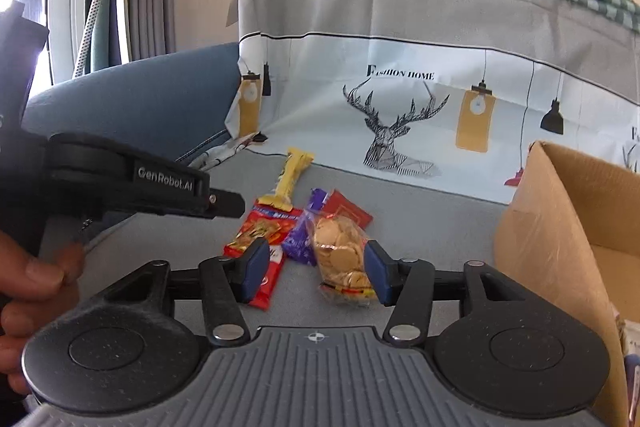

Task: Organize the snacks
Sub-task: 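Grasp the clear biscuit bag with the right tool while the left grasps the red-gold packet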

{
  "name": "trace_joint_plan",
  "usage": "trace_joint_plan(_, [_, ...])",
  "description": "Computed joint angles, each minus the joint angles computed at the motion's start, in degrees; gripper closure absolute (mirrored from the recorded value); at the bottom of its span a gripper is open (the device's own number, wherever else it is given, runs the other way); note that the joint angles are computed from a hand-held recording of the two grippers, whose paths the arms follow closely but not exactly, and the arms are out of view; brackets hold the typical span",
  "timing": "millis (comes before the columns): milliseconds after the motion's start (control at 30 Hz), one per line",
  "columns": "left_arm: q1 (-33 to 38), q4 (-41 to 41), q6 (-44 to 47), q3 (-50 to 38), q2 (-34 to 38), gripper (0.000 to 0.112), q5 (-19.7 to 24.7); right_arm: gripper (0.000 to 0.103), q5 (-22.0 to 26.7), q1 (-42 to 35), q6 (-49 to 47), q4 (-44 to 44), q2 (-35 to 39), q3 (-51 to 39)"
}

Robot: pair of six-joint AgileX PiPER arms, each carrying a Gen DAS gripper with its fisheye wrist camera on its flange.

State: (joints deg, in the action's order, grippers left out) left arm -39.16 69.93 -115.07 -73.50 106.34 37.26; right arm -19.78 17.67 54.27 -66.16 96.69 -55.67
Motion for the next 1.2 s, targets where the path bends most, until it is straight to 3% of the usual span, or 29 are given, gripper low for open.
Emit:
trace_joint_plan(67, [0.20, -0.87, 1.92, -1.08, 0.93, 0.089, -0.02, 0.042, 1.30, 0.75, -3.30, 3.68, 1.24, -0.96])
trace_joint_plan(167, [0.36, -2.71, 5.68, -3.29, 2.87, 0.089, 0.90, 0.037, 2.59, 1.21, 0.79, 1.82, 3.76, -3.76])
trace_joint_plan(333, [0.66, -7.09, 12.40, -7.75, 6.57, 0.089, 5.64, 0.031, 6.61, 2.86, 0.69, 4.52, 8.24, -8.40])
trace_joint_plan(733, [2.01, -10.78, 18.71, -11.23, 9.67, 0.087, 4.43, 0.028, 10.38, 4.09, 30.38, -23.83, 17.21, -18.64])
trace_joint_plan(900, [1.90, -11.78, 20.58, -12.09, 10.41, 0.087, 4.94, 0.030, 10.20, 3.89, 39.33, -32.82, 18.11, -19.60])
trace_joint_plan(1200, [1.64, -13.43, 23.08, -13.49, 11.13, 0.089, 6.77, 0.047, 9.41, 3.48, 31.91, -27.25, 17.37, -18.26])
